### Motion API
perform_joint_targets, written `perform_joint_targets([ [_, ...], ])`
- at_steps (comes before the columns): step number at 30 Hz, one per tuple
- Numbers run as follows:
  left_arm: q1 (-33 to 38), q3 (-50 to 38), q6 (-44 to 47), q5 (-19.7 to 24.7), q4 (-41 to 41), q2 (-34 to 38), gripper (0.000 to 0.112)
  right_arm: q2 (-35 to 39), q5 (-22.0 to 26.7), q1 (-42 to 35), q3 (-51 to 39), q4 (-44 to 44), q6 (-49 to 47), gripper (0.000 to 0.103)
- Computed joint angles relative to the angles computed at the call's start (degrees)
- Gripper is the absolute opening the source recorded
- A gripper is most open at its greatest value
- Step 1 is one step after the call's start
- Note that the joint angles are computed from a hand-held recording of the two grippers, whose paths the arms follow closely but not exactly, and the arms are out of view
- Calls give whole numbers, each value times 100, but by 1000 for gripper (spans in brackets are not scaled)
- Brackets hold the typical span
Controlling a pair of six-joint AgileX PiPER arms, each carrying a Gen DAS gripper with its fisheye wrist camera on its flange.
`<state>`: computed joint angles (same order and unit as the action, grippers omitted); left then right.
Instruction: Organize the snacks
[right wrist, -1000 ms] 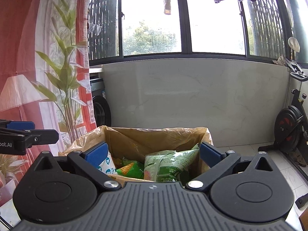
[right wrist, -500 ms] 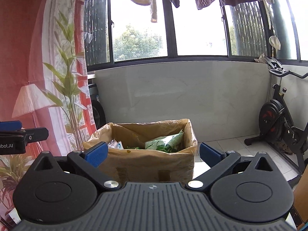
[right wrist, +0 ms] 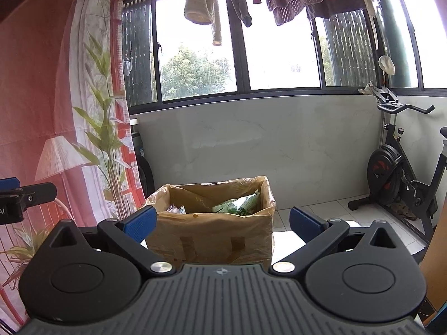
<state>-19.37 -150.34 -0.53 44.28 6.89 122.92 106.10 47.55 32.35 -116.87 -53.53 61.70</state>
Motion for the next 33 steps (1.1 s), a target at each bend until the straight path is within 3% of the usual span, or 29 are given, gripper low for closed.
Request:
perform_joint_targets([
  [5, 54, 419, -57, -205, -19, -213, 98, 9, 66, 77, -63, -42, -56, 103],
  [16, 98, 332, -190, -113, -18, -177, 98, 83, 115, 138, -152, 28, -113, 103],
  [26, 143, -253, -187, 281, -166, 94, 98, 75, 126, 121, -129, 98, -141, 103],
  [33, 206, 20, -107, 130, -354, -23, 98, 57, 135, 101, -99, 114, -134, 103],
])
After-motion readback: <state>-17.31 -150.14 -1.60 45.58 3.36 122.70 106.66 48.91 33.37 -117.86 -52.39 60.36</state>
